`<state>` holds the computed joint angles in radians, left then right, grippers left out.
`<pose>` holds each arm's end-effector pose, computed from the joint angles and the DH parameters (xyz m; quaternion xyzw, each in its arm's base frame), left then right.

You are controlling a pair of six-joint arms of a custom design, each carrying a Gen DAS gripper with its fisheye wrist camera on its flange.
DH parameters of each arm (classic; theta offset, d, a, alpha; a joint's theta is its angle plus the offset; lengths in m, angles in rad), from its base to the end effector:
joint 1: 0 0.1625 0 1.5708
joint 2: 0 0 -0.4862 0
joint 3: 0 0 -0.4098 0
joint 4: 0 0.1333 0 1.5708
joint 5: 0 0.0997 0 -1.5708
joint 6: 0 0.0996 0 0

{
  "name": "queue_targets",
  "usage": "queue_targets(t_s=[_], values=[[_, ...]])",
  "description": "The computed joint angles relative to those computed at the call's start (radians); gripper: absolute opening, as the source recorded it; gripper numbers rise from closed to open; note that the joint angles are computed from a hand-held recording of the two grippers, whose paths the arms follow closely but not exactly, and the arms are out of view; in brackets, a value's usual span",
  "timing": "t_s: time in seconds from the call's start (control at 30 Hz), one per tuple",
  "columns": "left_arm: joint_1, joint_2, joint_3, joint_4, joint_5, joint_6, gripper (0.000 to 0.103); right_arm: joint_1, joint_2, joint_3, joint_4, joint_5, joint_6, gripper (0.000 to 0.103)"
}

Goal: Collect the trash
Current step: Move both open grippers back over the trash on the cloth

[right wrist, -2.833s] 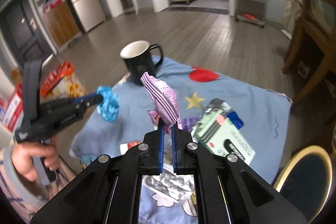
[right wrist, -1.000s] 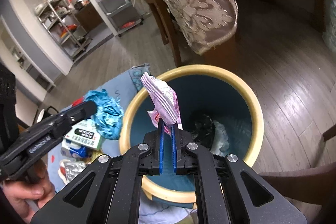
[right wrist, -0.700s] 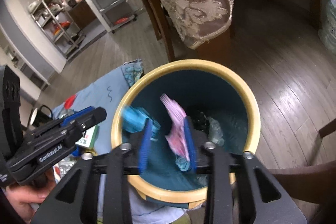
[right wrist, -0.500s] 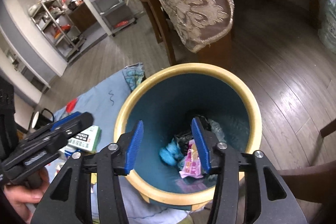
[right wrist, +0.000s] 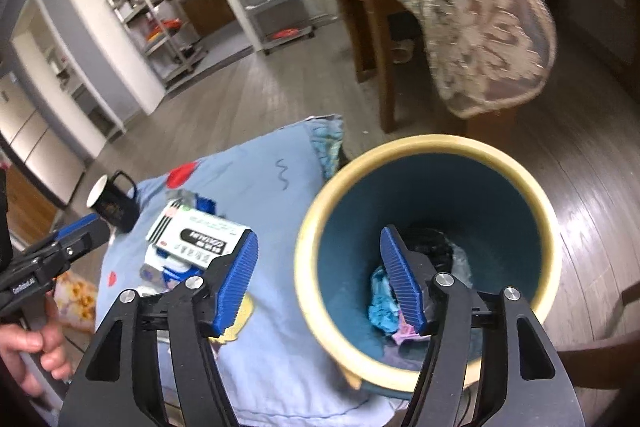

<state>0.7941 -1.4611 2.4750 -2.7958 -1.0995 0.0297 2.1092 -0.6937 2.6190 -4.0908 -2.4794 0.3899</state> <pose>-0.1432 -0.4004 0.2320 0.3568 0.8991 -0.1801 0.1788 0.2257 -0.2711 0.0942 -0.0645 -0.8663 0.4232 0.2573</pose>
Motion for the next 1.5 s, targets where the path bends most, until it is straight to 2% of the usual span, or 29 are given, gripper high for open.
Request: queue_targets(t_s=[0.27, 0.4, 0.67, 0.87, 1.0, 1.27, 1.4, 1.47, 1.5], values=[[0.118, -0.105, 0.000, 0.058, 0.087, 0.027, 0.078, 0.030, 0.020, -0.074, 0.111, 0.033, -0.028, 0.070], [0.202, -0.143, -0.009, 0.100, 0.126, 0.036, 0.078, 0.046, 0.039, -0.118, 0.185, 0.055, -0.053, 0.071], [0.306, -0.122, 0.012, 0.095, 0.158, 0.070, 0.077, 0.075, 0.091, -0.200, 0.348, 0.105, -0.095, 0.071], [0.337, -0.100, 0.012, 0.117, 0.141, 0.061, 0.077, 0.067, 0.121, -0.238, 0.467, 0.201, -0.111, 0.071], [0.356, -0.113, 0.015, 0.113, 0.129, 0.057, 0.077, 0.098, 0.165, -0.295, 0.582, 0.184, -0.166, 0.071], [0.389, -0.134, 0.006, 0.117, 0.111, 0.042, 0.077, 0.159, 0.299, -0.437, 0.752, 0.061, -0.352, 0.070], [0.407, -0.145, 0.001, 0.118, 0.106, 0.035, 0.077, 0.166, 0.361, -0.493, 0.775, 0.016, -0.424, 0.069], [0.415, -0.146, -0.002, 0.117, 0.104, 0.036, 0.077, 0.168, 0.390, -0.514, 0.758, -0.010, -0.469, 0.065], [0.419, -0.149, -0.003, 0.118, 0.102, 0.033, 0.077, 0.169, 0.398, -0.515, 0.725, -0.012, -0.494, 0.059]])
